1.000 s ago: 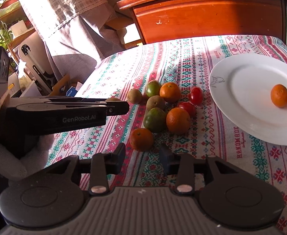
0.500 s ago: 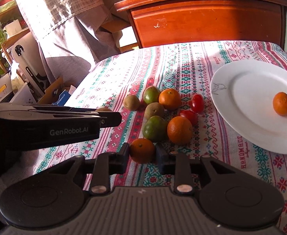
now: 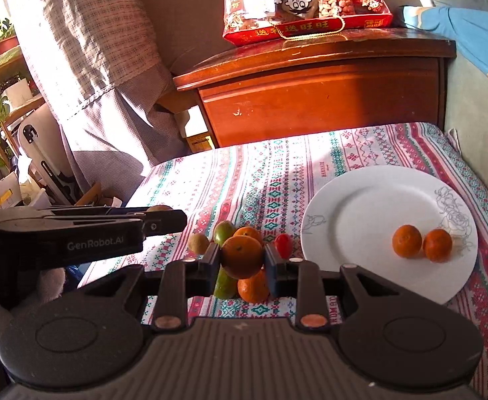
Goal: Organize fruits
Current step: 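Lower the kiwi and tangerine onto the white plate and open both grippers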
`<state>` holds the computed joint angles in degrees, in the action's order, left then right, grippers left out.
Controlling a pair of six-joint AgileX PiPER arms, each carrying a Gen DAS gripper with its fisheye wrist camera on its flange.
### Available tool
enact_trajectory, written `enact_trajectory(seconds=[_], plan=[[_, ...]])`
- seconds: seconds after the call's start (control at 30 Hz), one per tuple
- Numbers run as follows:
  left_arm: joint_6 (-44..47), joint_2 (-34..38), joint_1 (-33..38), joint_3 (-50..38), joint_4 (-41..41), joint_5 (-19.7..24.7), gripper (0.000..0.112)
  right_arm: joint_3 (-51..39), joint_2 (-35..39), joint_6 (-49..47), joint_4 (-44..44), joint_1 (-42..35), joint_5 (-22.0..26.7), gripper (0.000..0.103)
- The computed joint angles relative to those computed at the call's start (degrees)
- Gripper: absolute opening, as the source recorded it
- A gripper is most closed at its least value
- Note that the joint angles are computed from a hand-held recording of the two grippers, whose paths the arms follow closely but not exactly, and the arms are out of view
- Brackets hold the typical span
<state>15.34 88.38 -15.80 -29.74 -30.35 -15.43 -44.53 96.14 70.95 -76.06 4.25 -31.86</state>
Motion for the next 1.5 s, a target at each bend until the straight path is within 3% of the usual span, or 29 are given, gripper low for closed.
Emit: enact_trajectory(seconds=[0.13, 0.3, 0.43, 0.63, 1.1, 1.4, 1.5], plan=[[1.88, -0.02, -1.39, -3.05, -1.17, 1.14, 0.027, -4.55, 0.78, 6.41, -6.65, -4.66, -1.21, 0.028], [-6.15, 3.54, -2.41, -8.35, 7.31, 3.74, 0.027, -10.68, 4.76, 10.27, -11.25, -7.96, 0.53, 0.028], [-17.69, 7.90, -3.55, -12.14, 19.01, 4.21, 0.027, -14.36, 8.13, 14.05, -13.89, -9.71, 2.42, 0.028], [-21.89, 14.72, -6.21, -17.83, 22.94, 5.52, 0.027, -17.91, 11.52, 18.95, -16.31, -11.03, 2.89, 0.028], [-20.47, 21.31, -9.04, -23.61, 18.99, 7.32, 0.030, -22.14, 15.59, 30.18, -22.33, -11.69, 3.89, 0.031], [-17.92, 18.19, -8.26, -22.43, 13.70, 6.19, 0.046, -20.97, 13.48, 26.90, -18.61, -11.75, 2.85, 0.032], [-9.59, 16.40, -8.02, -21.64, 5.54, 5.80, 0.050, -19.83, 12.39, 24.99, -17.50, -11.37, 2.72, 0.032]])
